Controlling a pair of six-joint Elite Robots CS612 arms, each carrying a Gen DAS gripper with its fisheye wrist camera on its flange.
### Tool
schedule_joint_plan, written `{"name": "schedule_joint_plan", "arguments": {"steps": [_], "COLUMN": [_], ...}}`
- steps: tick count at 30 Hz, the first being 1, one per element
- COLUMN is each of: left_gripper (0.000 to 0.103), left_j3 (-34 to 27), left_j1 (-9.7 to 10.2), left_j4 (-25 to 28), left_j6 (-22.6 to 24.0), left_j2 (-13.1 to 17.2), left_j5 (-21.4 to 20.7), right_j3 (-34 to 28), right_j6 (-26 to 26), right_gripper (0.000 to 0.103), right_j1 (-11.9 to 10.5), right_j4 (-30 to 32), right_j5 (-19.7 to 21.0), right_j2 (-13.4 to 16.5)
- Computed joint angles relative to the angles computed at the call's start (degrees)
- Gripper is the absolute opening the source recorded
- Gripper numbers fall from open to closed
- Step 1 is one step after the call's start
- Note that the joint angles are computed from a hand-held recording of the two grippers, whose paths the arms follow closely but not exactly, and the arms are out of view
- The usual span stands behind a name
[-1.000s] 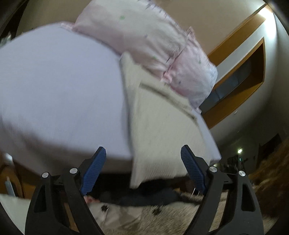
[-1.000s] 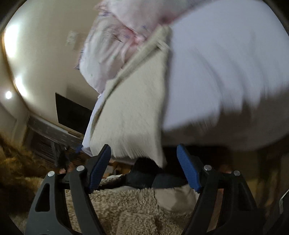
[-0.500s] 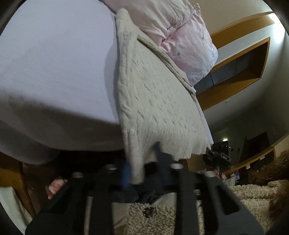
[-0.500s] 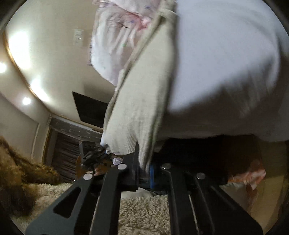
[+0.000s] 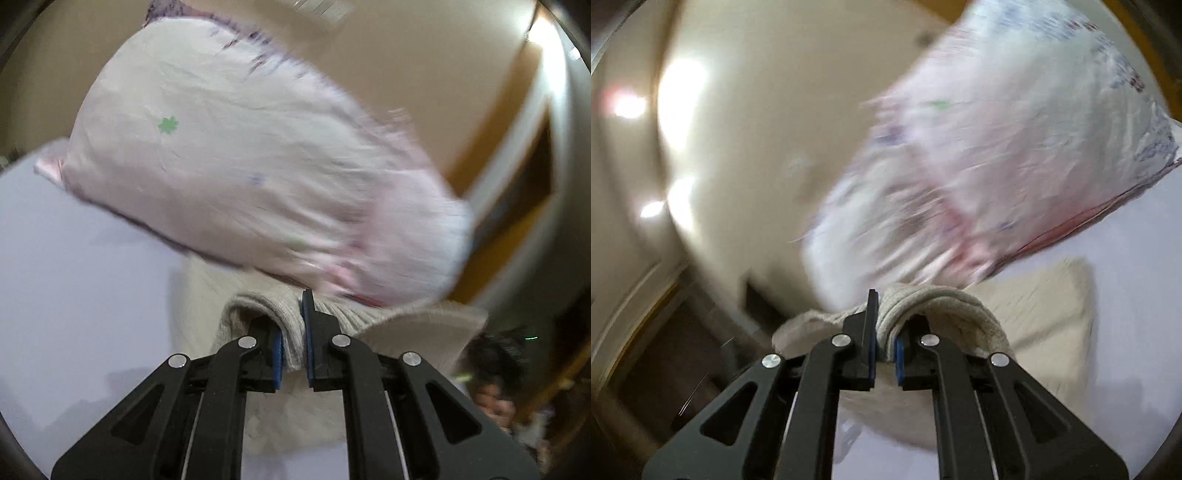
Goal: Fold small clothes
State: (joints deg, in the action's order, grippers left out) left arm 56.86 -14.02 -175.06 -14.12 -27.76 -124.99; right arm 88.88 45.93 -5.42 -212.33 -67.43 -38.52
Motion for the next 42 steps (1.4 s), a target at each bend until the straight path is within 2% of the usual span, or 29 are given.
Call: {"name": "schedule_joint_plan", "arguments": {"steps": [1, 2, 5, 6, 8, 9, 10, 11, 12, 13, 14, 15, 16, 17, 18, 20, 21, 22, 26, 29, 31, 33, 37, 38, 40, 42], "left_gripper": [0.009, 0.009, 0.009, 0.009, 0.009, 0.009, 0.011, 0.014, 0.028, 0.052, 0.067, 0.092, 0.098, 0.098, 0.097, 0.091, 0.081, 0.076, 0.07, 0.064, 0.05, 0.026, 0.021, 0.02, 0.019, 0.019], "left_j3": [-4.55, -7.68, -14.96, -16.28, -16.12, -16.12, -16.45, -16.56, -16.65, -15.22, -14.48, -12.88, -11.58, -10.03, -9.61, -9.68, -9.98, -10.32, -11.39, -9.93, -9.48, -10.07, -9.08, -9.04, -9.11, -10.98], "left_j1": [-1.04, -1.51, -2.09, -2.26, -1.98, -1.72, -1.44, -1.0, -0.73, -0.18, 0.04, 0.37, 0.48, 0.85, 1.12, 1.69, 1.87, 2.0, 1.79, 1.39, 1.23, 0.93, 1.43, 1.19, 0.47, -1.03], "left_j4": [5.89, 9.9, 19.52, 20.65, 20.96, 21.34, 22.3, 23.3, 23.26, 20.83, 18.26, 14.45, 12.16, 10.6, 11.43, 15.95, 18.27, 20.64, 25.58, 23.41, 22.32, 24.0, 18.37, 15.55, 11.41, 6.76], "left_j6": [1.55, 1.81, -0.33, -0.53, 0.02, 0.15, -0.04, -0.66, -1.11, -2.25, -3.18, -4.12, -4.72, -4.89, -4.61, -4.0, -3.58, -3.1, -2.95, -1.92, -3.73, -5.42, -11.88, -14.09, -15.55, -17.16], "left_j2": [2.05, 3.59, 7.67, 8.5, 8.76, 8.87, 9.0, 8.91, 8.92, 8.23, 7.82, 7.09, 6.35, 5.57, 5.28, 5.24, 5.43, 5.63, 7.06, 6.79, 6.92, 7.42, 7.16, 7.02, 6.7, 7.35], "left_j5": [3.81, 5.22, 5.89, 6.64, 6.65, 5.89, 4.53, 2.69, 1.63, 0.24, 0.08, 0.4, 1.04, 1.31, 1.15, 0.07, -0.46, -0.79, -3.64, -3.82, -4.58, -6.71, -12.29, -14.35, -17.11, -21.95], "right_j3": [-1.82, -4.02, -7.55, -8.22, -8.96, -9.23, -9.29, -8.63, -7.29, -6.54, -6.08, -5.67, -5.0, -4.94, -4.62, -4.36, -4.27, -4.49, -3.96, -4.45, -4.56, -4.76, -4.32, -3.89, -3.11, -1.98], "right_j6": [0.17, 0.48, 2.46, 2.66, 2.4, 2.27, 2.18, 2.39, 2.34, 1.9, 0.63, -0.37, -1.68, -2.22, -2.43, -1.15, -0.07, 0.52, 1.64, 1.72, 1.76, 1.58, 1.45, 1.53, 1.92, 2.63], "right_gripper": [0.007, 0.007, 0.007, 0.007, 0.014, 0.029, 0.058, 0.072, 0.087, 0.09, 0.091, 0.092, 0.094, 0.095, 0.095, 0.095, 0.095, 0.095, 0.095, 0.095, 0.095, 0.095, 0.095, 0.095, 0.095, 0.095], "right_j1": [-0.08, 0.02, 0.14, 0.26, 0.61, 0.84, 1.05, 1.47, 1.74, 1.95, 1.84, 1.75, 1.71, 1.74, 1.62, 1.08, 0.7, 0.54, 0.35, 0.36, 0.25, 0.19, -0.09, -0.23, -0.49, -0.87], "right_j4": [4.0, 9.07, 18.34, 20.13, 22.71, 22.66, 21.62, 18.2, 14.63, 11.66, 8.75, 7.36, 6.24, 6.15, 6.33, 6.97, 6.83, 6.79, 6.56, 6.24, 5.91, 5.9, 4.21, 3.3, 1.46, -0.85], "right_j5": [-1.86, -3.78, -5.49, -6.45, -9.51, -11.16, -12.95, -16.28, -18.69, -19.93, -19.03, -18.3, -18.21, -18.33, -18.06, -16.11, -14.95, -14.36, -13.42, -12.58, -11.37, -10.33, -9.3, -9.55, -10.12, -11.21], "right_j2": [0.9, 1.94, 4.25, 4.6, 4.84, 5.04, 5.25, 5.23, 4.88, 4.86, 4.94, 4.9, 4.72, 4.85, 4.75, 4.85, 5.01, 5.34, 4.97, 5.12, 5.15, 5.15, 4.78, 4.51, 4.14, 3.69]}}
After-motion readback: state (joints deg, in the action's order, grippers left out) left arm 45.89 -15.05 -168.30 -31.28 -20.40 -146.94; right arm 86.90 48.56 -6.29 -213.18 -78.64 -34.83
